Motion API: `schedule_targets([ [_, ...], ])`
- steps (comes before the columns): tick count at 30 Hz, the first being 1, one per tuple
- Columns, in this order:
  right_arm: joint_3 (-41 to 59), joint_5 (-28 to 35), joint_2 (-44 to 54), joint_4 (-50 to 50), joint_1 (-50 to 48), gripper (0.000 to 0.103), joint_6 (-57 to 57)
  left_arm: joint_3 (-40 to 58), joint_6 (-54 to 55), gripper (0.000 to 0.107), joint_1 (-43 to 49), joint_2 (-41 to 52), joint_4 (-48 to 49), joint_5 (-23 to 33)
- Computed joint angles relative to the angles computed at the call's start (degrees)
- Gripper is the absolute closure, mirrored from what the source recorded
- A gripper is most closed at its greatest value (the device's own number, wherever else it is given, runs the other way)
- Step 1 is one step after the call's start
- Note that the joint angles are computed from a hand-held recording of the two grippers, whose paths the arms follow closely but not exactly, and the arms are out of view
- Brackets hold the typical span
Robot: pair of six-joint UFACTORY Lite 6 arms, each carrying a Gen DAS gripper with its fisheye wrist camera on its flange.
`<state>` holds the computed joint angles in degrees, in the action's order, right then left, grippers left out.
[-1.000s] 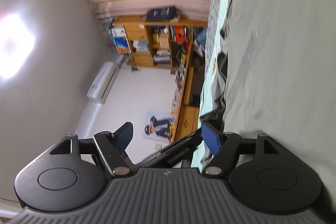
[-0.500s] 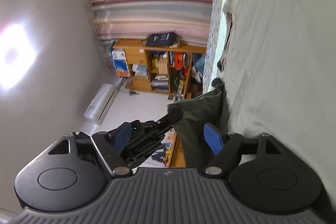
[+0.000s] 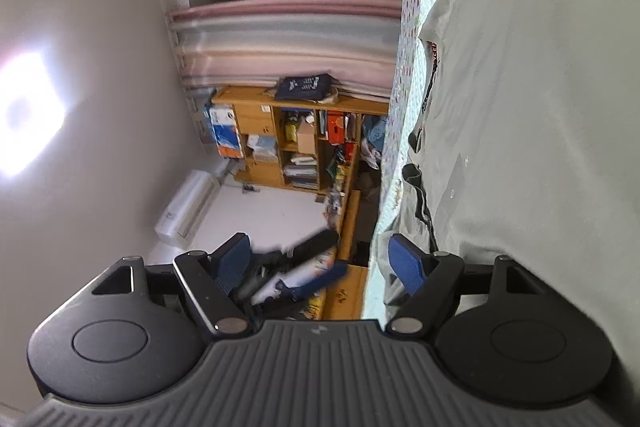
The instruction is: Fold clothes
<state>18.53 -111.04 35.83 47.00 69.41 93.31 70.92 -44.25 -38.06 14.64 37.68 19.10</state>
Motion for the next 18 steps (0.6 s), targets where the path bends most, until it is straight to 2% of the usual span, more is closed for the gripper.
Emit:
schedule_targets([
  [3, -1.05, 5.7, -4.81, -2.51, 0.3, 0.026, -8.19, 10.27, -7.56, 0.024, -3.08, 10.16, 9.67, 7.39],
  [8, -1.95, 22.41, -16.8, -0.39, 3.93, 0.026, -26.39, 27.8, -4.78, 0.024, -7.18, 25.13, 10.4, 18.44],
  [9, -1.91, 24.03, -17.92, 0.78, 4.54, 0.026, -28.1, 31.49, -4.42, 0.024, -8.22, 28.18, 11.51, 21.11],
  [12, -1.99, 25.84, -19.41, 4.06, 5.87, 0.026, -30.24, 42.5, -0.34, 0.03, -9.98, 36.69, 11.08, 28.58],
  [14, -2.4, 25.07, -18.86, 4.88, 6.07, 0.026, -28.8, 47.06, 2.33, 0.036, -9.78, 39.73, 8.63, 30.14],
  [16, -2.51, 24.52, -18.21, 4.42, 5.74, 0.026, -27.34, 49.75, 2.99, 0.037, -9.37, 41.34, 7.15, 30.8],
  [18, -2.14, 25.14, -18.67, 3.77, 5.04, 0.026, -27.82, 51.84, 4.3, 0.047, -8.69, 42.56, 4.97, 30.9],
])
